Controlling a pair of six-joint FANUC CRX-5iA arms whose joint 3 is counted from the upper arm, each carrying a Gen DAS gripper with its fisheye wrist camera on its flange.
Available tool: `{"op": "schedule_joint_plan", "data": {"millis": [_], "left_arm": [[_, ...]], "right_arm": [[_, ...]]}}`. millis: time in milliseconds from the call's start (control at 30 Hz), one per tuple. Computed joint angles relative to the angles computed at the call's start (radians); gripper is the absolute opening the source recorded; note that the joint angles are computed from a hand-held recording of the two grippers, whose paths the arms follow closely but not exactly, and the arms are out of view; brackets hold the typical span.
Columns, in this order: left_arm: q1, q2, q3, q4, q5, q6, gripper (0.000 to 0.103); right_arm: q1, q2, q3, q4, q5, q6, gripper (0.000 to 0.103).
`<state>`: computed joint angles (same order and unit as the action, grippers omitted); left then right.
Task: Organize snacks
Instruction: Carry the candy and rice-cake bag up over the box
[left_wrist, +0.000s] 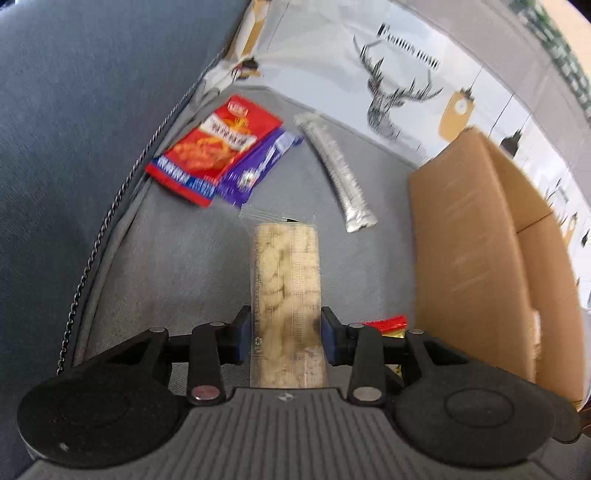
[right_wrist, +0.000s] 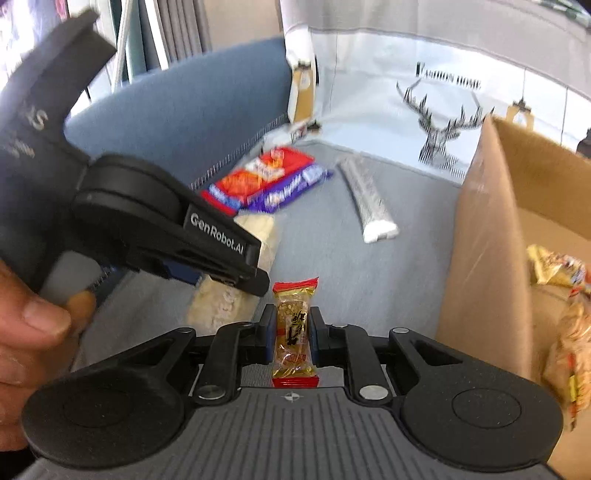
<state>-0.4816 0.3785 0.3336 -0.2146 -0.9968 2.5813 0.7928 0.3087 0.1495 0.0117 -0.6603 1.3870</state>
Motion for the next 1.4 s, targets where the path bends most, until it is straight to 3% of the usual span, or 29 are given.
{"op": "schedule_joint_plan", "data": {"millis": [167, 333, 600, 700, 833, 867, 933, 1233, 1300, 1400], "left_arm": [[-0.026, -0.028, 0.006, -0.059, 0.028, 0.05, 0.041], [-0.065, -0.044, 0.028, -0.147, 0.064, 0.111, 0.041], [-0.15, -0.024, 0.112, -0.344, 0.114, 0.238, 0.041], [-0.177, -0.001, 0.152, -0.399, 0.122, 0.277, 0.041], [-0.214, 0.038, 0.213, -0.476, 0.126, 0.352, 0.041], [-0.221, 0.051, 0.23, -0.489, 0.133, 0.361, 0.041], [-0.23, 0.073, 0.258, -0.502, 0.15, 0.363, 0.041], [-0.238, 0.192, 0.396, -0.438, 0.207, 0.253, 0.041], [-0.236, 0.206, 0.409, -0.422, 0.224, 0.239, 0.041], [-0.237, 0.224, 0.425, -0.404, 0.243, 0.222, 0.041]], "right_arm": [[-0.005, -0.066, -0.066, 0.03, 0.096, -0.009, 0.018], [-0.032, -0.144, -0.16, 0.123, 0.255, -0.104, 0.018], [-0.16, -0.214, -0.148, 0.101, 0.33, -0.052, 0.018], [-0.21, -0.236, -0.2, 0.18, 0.37, -0.132, 0.018], [-0.269, -0.237, -0.282, 0.358, 0.409, -0.412, 0.018], [-0.281, -0.233, -0.281, 0.35, 0.394, -0.427, 0.018], [-0.302, -0.229, -0.284, 0.344, 0.389, -0.446, 0.018], [-0.377, -0.265, -0.423, 0.629, 0.485, -0.71, 0.018], [-0.381, -0.27, -0.427, 0.623, 0.475, -0.696, 0.018], [-0.404, -0.283, -0.46, 0.71, 0.5, -0.757, 0.018]]}}
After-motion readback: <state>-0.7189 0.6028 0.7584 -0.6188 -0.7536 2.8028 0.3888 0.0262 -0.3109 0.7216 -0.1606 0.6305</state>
